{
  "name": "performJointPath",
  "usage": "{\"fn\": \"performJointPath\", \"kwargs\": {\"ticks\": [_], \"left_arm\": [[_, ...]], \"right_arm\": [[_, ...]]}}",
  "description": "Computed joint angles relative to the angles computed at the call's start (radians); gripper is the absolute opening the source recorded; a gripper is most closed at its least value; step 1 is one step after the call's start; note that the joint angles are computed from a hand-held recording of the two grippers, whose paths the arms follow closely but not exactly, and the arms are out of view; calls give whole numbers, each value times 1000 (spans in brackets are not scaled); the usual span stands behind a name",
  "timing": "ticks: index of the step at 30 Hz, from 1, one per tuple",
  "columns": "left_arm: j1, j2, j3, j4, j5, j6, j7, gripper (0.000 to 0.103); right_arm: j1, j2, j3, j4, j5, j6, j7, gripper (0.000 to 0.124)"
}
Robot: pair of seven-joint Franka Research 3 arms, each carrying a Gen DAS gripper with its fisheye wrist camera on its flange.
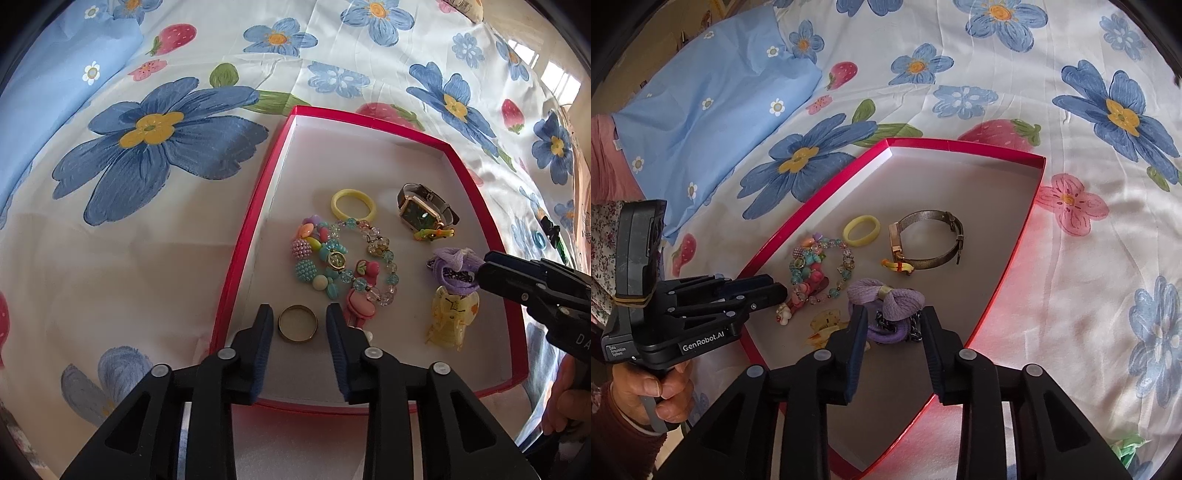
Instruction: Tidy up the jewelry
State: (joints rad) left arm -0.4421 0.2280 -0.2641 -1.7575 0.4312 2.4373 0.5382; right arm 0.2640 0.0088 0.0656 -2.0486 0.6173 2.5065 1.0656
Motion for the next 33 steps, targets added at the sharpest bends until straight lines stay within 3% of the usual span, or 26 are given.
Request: {"fn": "performJointPath", "kwargs": {"ticks": [4,11,15,20,23,33], "left_arm": [[0,-18,-1,-14,2,10,-13,40],[-7,-57,-7,-37,33,11,-37,62],[-6,-92,-14,-68,40,19,-58,69],[7,-143,-21,-127,32,71,-98,89],[20,-183,-24,-188,10,142,-132,92],[28,-253,-49,-252,53,138,-236,92]], "right_arm": [[-3,-21,-5,-15,36,13,-9,36],[-3,-65,-17,-50,146,27,-65,59],[4,-98,-24,-84,216,47,-98,64],[13,-126,-34,-112,280,56,-129,71],[20,-144,-45,-134,356,61,-169,83],[49,-220,-48,-209,470,116,-245,85]]}}
